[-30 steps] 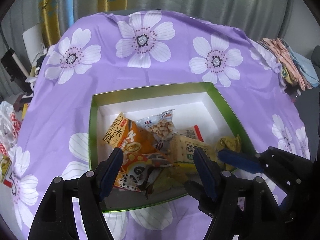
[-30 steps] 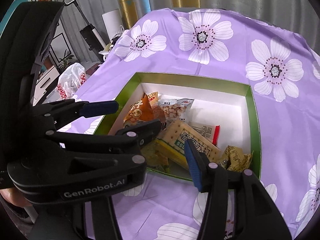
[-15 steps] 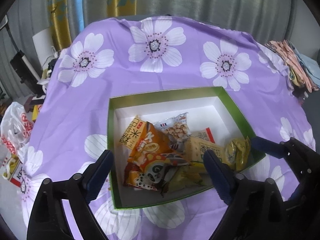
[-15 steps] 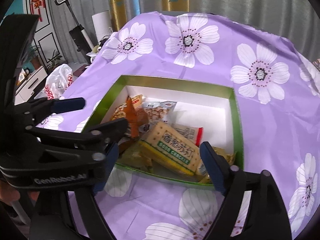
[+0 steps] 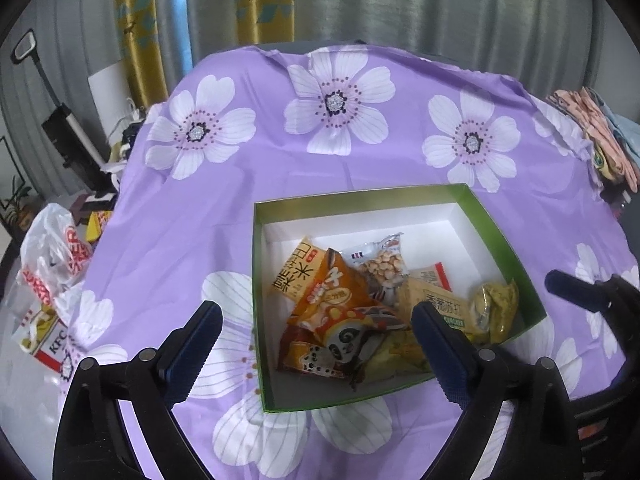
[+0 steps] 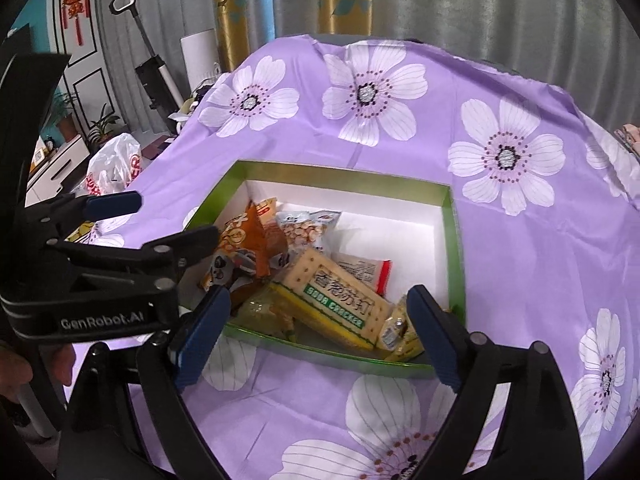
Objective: Organize snacks
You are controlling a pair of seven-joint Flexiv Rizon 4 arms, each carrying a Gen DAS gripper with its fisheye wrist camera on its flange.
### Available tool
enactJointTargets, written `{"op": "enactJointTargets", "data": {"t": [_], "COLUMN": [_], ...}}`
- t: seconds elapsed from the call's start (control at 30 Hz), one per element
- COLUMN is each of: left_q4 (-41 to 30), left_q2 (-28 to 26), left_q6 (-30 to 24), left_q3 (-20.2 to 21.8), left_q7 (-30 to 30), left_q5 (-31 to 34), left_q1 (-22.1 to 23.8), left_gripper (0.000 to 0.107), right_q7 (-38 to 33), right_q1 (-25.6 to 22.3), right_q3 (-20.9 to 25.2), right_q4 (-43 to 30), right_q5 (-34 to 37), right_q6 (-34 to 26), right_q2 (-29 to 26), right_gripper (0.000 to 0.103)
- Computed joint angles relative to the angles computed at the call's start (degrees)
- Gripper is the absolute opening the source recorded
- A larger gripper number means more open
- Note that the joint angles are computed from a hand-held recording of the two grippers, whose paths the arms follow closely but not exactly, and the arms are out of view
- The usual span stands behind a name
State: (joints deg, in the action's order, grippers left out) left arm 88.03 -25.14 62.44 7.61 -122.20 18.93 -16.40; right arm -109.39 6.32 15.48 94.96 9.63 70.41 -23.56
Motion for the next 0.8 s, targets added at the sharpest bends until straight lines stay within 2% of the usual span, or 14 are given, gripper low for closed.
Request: {"op": "enactJointTargets", "data": {"t": [0.2, 0.5, 0.63, 0.8], "left_q4": [0.51, 0.32, 0.56, 0.80], "left_q2": [0.89, 2.51, 3.33, 4.49], "left_q6": [0.74, -0.94, -1.70, -2.73], "left_q3": [0.63, 1.37, 0.85, 0.36], "left_q7": [-1.20, -4.30, -5.20, -6.48], "left_q5": [1.70, 6.01, 6.87, 8.50], "left_q1": [-0.66, -2.02, -1.66, -1.56], "left_gripper": [0.096, 0.096, 0.096, 0.096], "right_q7": [1.04, 2.33, 3.23, 3.95], "right_q1": [-0.02, 0.30, 0.57, 0.49], "right_q3": [-0.67, -1.09, -1.38, -1.35], "right_q4": [0.56, 2.05, 2.85, 3.28], "right_q5": [-0.04, -1.55, -2.45, -2.97], "right_q6": [1.30, 3.56, 4.64, 5.11], "right_q2": [0.83, 2.16, 2.76, 3.40], "right_gripper": [0.093, 0.097, 0.102, 0.103]}}
